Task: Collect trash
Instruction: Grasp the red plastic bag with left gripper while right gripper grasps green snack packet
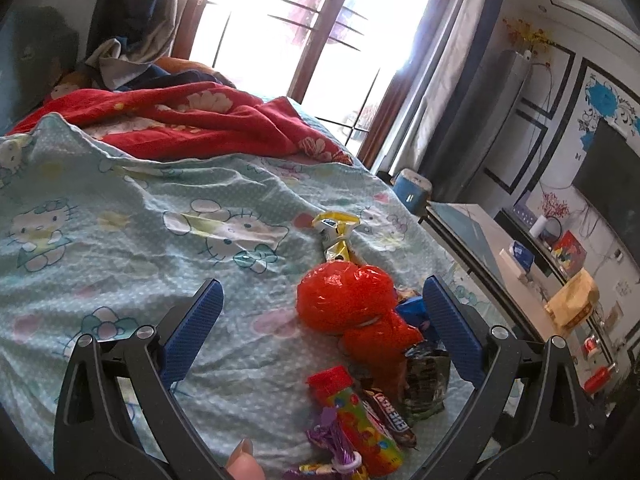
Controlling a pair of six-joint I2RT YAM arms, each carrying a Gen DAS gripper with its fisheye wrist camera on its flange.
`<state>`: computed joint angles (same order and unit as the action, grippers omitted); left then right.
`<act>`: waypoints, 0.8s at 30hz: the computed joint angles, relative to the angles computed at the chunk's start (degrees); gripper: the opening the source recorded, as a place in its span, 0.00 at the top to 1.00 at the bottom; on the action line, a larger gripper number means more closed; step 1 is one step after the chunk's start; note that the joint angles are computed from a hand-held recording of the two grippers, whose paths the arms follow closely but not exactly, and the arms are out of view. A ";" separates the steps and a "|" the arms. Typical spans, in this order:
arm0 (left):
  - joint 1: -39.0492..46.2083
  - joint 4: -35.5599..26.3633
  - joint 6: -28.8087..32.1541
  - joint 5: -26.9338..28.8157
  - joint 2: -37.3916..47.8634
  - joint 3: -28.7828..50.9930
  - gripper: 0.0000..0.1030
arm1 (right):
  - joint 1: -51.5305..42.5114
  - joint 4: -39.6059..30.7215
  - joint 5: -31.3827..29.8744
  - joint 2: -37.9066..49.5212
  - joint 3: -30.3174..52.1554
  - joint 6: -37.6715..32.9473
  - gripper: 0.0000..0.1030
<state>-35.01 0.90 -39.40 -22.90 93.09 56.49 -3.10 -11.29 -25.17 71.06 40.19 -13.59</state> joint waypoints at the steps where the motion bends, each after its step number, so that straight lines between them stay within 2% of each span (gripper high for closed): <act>1: 0.50 -0.16 0.28 0.89 0.69 0.61 0.11 | 0.46 0.27 0.33 1.36 0.43 0.19 0.21; 5: 2.77 -0.77 1.88 5.42 3.11 3.12 0.11 | 1.44 0.36 0.17 6.04 2.09 0.60 0.26; 11: 5.63 -2.71 3.32 12.17 7.91 7.81 0.14 | 1.47 -2.17 -2.13 13.38 5.84 1.65 0.40; 15: 6.75 -3.28 2.83 15.33 10.85 9.82 0.15 | 2.00 -3.08 -2.13 15.05 5.67 0.30 0.59; 18: 7.16 -3.34 2.62 16.04 11.99 10.45 0.18 | 1.69 -2.33 -2.69 13.79 3.90 -0.38 0.60; 24: 7.44 -4.05 2.08 18.81 14.33 12.31 0.33 | 0.34 -1.87 -3.61 11.15 1.37 -1.36 0.60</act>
